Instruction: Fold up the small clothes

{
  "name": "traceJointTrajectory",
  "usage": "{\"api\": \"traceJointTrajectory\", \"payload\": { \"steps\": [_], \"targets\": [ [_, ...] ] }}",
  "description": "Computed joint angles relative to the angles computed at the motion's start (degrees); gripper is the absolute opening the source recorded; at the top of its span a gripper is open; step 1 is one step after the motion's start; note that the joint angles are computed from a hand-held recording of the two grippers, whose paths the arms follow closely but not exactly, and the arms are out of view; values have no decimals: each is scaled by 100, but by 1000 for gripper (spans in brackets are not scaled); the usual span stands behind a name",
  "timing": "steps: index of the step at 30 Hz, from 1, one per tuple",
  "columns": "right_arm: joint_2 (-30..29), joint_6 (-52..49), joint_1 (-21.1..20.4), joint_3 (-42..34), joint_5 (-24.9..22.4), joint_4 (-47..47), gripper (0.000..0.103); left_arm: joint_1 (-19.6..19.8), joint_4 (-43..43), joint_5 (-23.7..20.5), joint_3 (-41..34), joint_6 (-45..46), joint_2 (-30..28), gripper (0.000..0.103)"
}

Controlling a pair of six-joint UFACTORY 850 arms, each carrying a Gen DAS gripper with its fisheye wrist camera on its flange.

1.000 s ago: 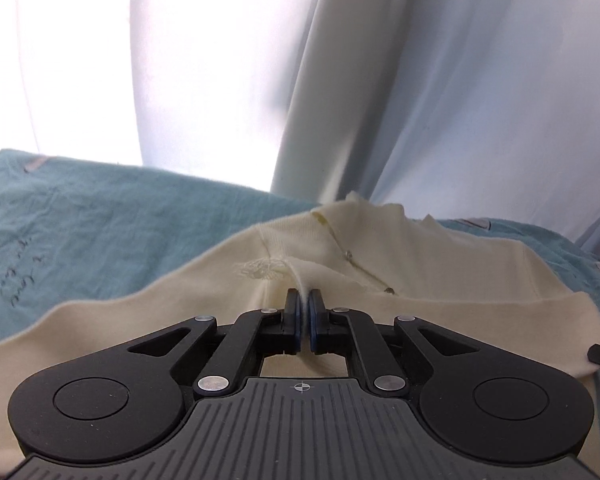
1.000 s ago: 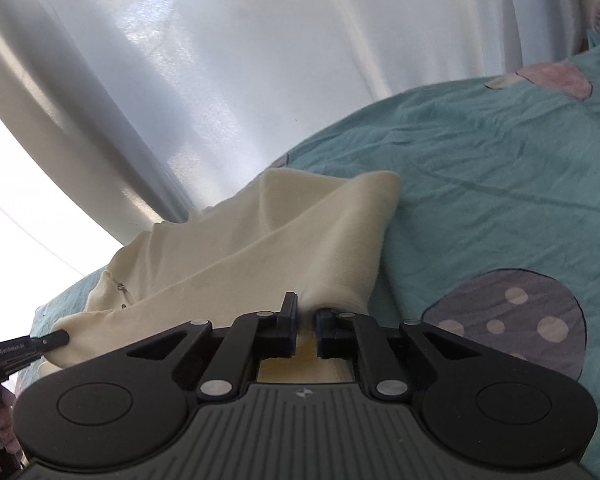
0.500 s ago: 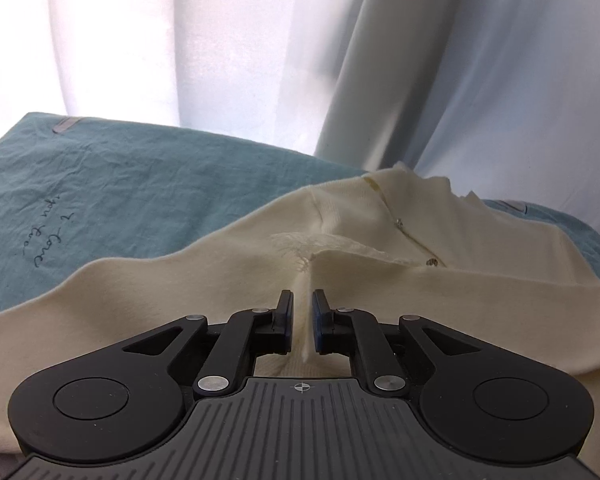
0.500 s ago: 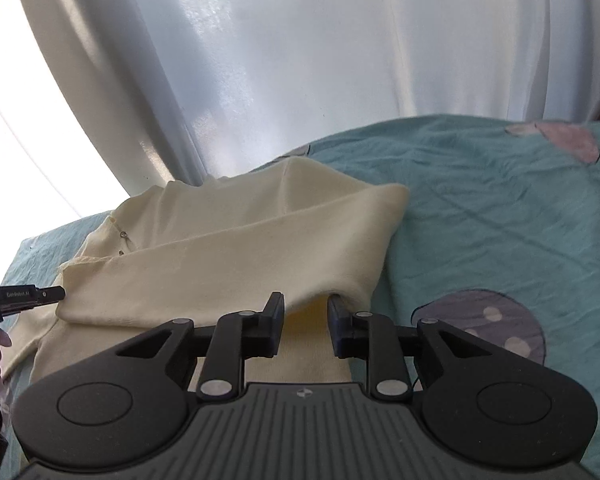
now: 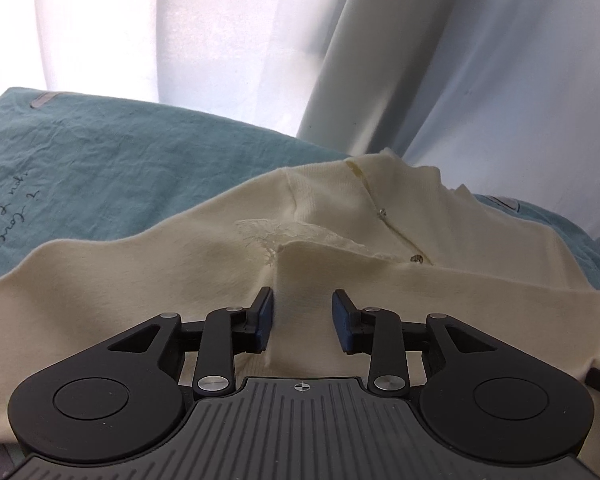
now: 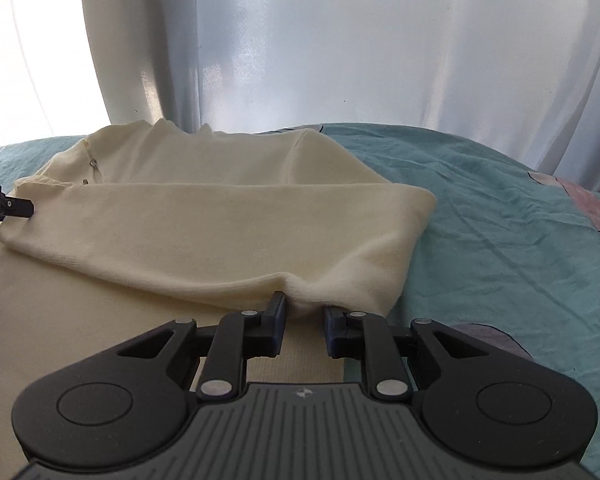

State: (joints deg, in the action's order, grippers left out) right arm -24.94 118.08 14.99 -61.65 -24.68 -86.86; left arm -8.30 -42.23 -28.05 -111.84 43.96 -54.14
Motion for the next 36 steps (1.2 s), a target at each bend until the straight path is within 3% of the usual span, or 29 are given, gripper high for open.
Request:
{"api": "traceJointTrajectory", "payload": {
  "steps": [2,6,8,12,22,27,36],
  "targets": [
    [-7,-367,23,-61,-58,336,17,61,-199,-89,135,45,112,42],
    [3,-365,208,-61,-530,156,18,272,-908,-62,669,212,470,61],
    [-42,-518,209,-87,-527,333,18,383,-1043,-117,819,22,549,70],
    [-206,-1290,324,-253,-810,695,19,554,-894,-206,976,-412,623,71],
    [87,-557,416,63,-691,406,22,739,-1340,-411,1400,-142,901,74],
    [32,-533,438,-12,-999,319,22,758,-1411,-472,1507,-47,975,74],
    [-312,-1398,436,-294,-1392,798,23,888,-1724,-799,1605,-49,993,74]
  ]
}}
